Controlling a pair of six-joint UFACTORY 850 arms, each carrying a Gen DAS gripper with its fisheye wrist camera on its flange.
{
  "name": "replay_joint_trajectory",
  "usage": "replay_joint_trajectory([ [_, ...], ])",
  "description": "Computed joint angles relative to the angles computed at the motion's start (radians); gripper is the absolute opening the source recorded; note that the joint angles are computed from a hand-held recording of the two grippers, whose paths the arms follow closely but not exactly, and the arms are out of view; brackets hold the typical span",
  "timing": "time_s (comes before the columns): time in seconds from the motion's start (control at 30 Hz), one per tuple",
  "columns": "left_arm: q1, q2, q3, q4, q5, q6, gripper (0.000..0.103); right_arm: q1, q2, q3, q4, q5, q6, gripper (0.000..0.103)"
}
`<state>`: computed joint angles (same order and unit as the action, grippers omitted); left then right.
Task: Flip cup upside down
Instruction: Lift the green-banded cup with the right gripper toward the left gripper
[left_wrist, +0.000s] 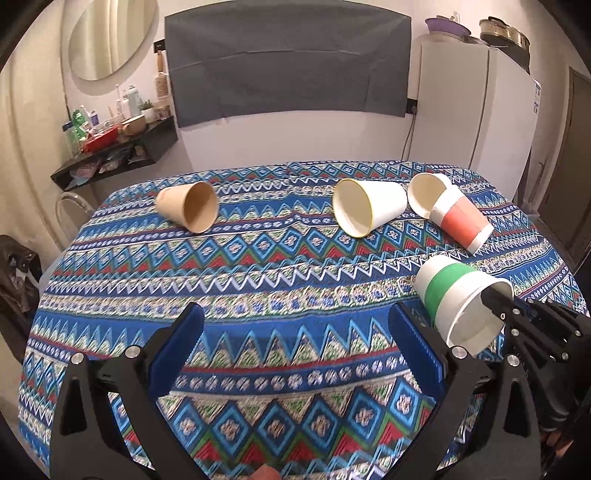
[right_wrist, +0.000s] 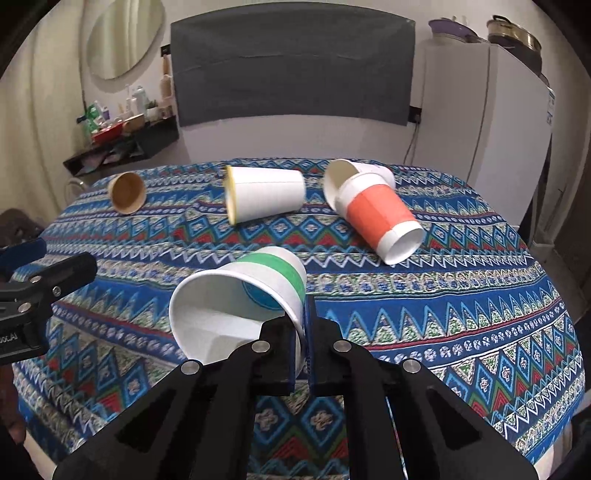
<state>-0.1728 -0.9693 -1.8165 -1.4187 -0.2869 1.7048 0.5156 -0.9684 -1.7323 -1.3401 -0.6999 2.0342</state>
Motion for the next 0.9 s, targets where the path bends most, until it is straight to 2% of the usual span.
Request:
replay_joint_trajectory([
  [0.23,0.027,0.053,0.095,-0.094,0.013,0.081,0.098,0.043,-0.017,-0.013,-0.023,0.021,-0.005,0.005],
  [0.4,0.041,0.093,0.168,-0.284,0.023,0.277,0.098,0.068,-0.035,-0.035,-0.022,0.025,-0.037,0.005],
  [0.57,0.054,0.102,0.187,-0.235,0.018,0.225,0.098,0.092,-0.052,-0.063,-0.027,0.021,-0.07,0.005],
  [0.7,0.058,0.112,0.202,-0.272,0.028,0.264,0.098,0.105,-0.069,-0.089,-0.015,0.013,-0.104,0.006],
  [0.87,0.062,0.116,0.209,-0.268,0.029,0.26,0.098,0.116,-0.08,-0.094,-0.014,0.003,-0.125,0.009],
  [0.9,0.063,0.116,0.208,-0.254,0.029,0.247,0.098,0.116,-0.078,-0.09,-0.015,0.002,-0.119,0.014],
])
